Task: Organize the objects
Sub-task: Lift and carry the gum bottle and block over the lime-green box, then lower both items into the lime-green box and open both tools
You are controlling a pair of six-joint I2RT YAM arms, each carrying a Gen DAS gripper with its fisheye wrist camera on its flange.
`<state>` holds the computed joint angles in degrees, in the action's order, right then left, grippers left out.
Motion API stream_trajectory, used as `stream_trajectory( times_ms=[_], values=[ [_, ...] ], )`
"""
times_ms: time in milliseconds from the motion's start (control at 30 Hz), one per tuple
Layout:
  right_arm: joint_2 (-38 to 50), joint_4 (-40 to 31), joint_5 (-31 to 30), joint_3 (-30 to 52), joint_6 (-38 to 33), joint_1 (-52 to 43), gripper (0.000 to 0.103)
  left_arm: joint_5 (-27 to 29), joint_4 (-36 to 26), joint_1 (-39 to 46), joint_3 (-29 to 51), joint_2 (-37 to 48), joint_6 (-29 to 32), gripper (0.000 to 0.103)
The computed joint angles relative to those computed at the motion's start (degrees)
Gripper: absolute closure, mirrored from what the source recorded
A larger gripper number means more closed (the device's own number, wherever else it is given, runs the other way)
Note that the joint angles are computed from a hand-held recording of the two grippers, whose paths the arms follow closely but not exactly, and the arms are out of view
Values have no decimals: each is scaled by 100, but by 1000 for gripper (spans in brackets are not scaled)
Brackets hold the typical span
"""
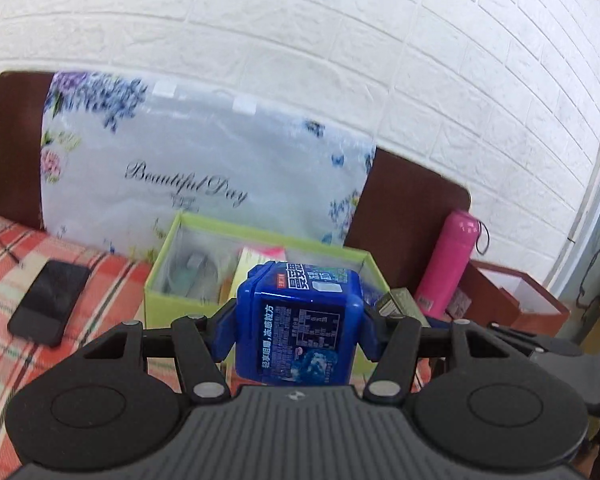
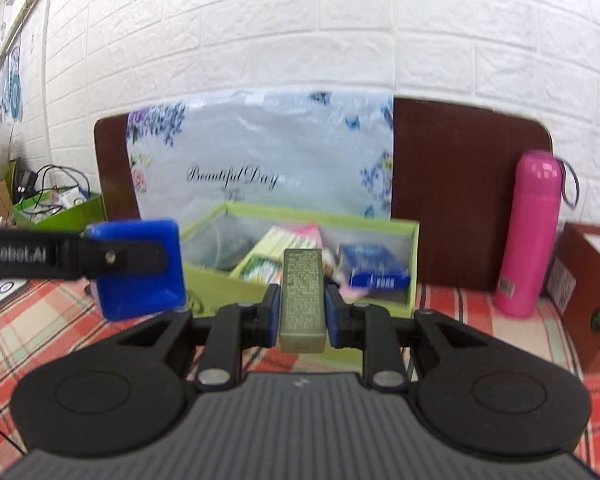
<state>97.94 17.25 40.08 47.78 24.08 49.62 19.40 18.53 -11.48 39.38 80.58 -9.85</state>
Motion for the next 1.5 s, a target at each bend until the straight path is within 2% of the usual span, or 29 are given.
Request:
stream_trajectory(
  times_ms=[200, 433, 700, 733, 767, 800, 833, 867, 933, 1000, 1267, 1367, 1500],
  values=[
    [458, 176, -372, 493, -356, -513, 81, -203, -118, -173, 1155, 997, -63, 42],
    [1375, 217, -764, 1371, -551, -999, 81, -381, -194, -295, 2370, 2170, -140, 42],
    [2379, 154, -1005, 2385, -752, -1268, 81, -470, -295, -237, 3232, 3124, -169, 42],
    [2507, 188, -997, 2482, -827, -1279, 80, -441, -233, -221, 3250, 3194, -201, 38],
    [2615, 268, -1006, 2534, -953, -1288, 73, -400, -221, -203, 3274, 3246, -215, 27],
    [2695, 267, -1019, 2579, -1079, -1284, 62, -436, -241, -195, 3277, 3265, -241, 22],
    [2744, 308, -916, 2570, -1169, -1236, 39, -524, -219, -194, 3231, 3249, -268, 19],
    [2778, 568, -745, 2454, -1294, -1155, 28, -608, -164, -189, 3177, 3231, -269, 19],
    [2758, 991, -598, 2199, -1510, -1048, 22, -636, -6, -140, 2986, 3130, -234, 19],
    [2656, 1051, -572, 2045, -1506, -1001, 18, -626, 110, -87, 2811, 3019, -294, 18],
    [1988, 711, -283, 1519, -1311, -785, 0, -757, 32, -53, 2135, 2280, -238, 17],
    [1535, 244, -44, 1271, -1053, -596, 0, -974, -226, -103, 1747, 1729, -145, 14],
    [801, -736, 195, 923, -248, -285, 0, -1646, -1128, -363, 1360, 912, 241, 13]
  ],
)
